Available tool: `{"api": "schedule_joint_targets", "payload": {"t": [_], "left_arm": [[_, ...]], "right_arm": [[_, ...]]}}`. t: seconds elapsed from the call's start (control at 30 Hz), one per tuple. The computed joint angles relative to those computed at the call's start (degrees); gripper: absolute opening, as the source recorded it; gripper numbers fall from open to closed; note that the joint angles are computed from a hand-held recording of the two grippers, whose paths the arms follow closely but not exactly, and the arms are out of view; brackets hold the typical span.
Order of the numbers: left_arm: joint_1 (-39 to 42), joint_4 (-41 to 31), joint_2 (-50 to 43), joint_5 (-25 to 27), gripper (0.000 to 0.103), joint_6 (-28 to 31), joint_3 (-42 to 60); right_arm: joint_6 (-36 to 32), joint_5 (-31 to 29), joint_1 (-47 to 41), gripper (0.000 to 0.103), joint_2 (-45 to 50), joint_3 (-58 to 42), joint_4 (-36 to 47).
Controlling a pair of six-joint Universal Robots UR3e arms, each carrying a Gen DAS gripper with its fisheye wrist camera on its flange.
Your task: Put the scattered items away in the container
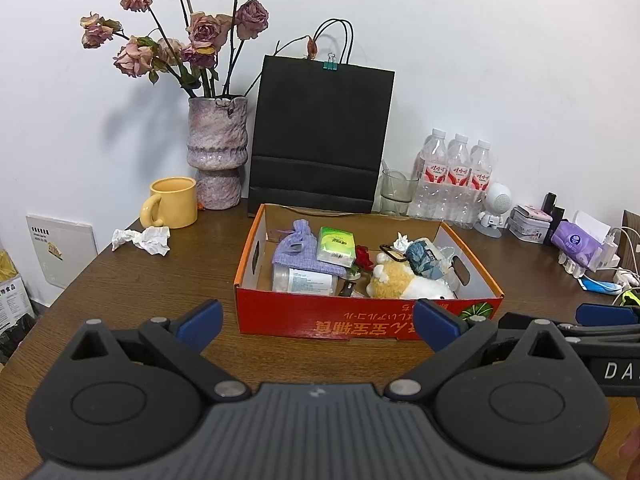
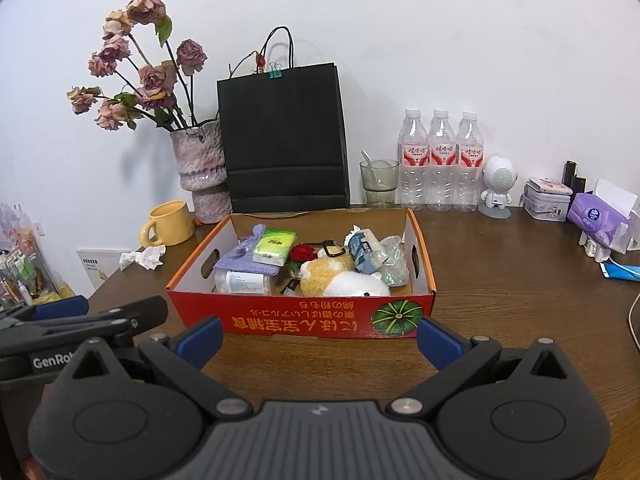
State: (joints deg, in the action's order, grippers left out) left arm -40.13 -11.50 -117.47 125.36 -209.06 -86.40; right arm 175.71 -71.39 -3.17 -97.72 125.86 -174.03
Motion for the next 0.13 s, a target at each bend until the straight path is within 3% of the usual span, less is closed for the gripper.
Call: {"api": "schedule_joint_targets", "payload": {"t": [0.13], "left_arm": [[-0.17, 0.87, -0.54, 0.59, 0.103, 0.48, -0.04]], "right_arm": [[0.13, -0.52, 0.39, 0.103, 0.27, 0.1, -0.4]]}}
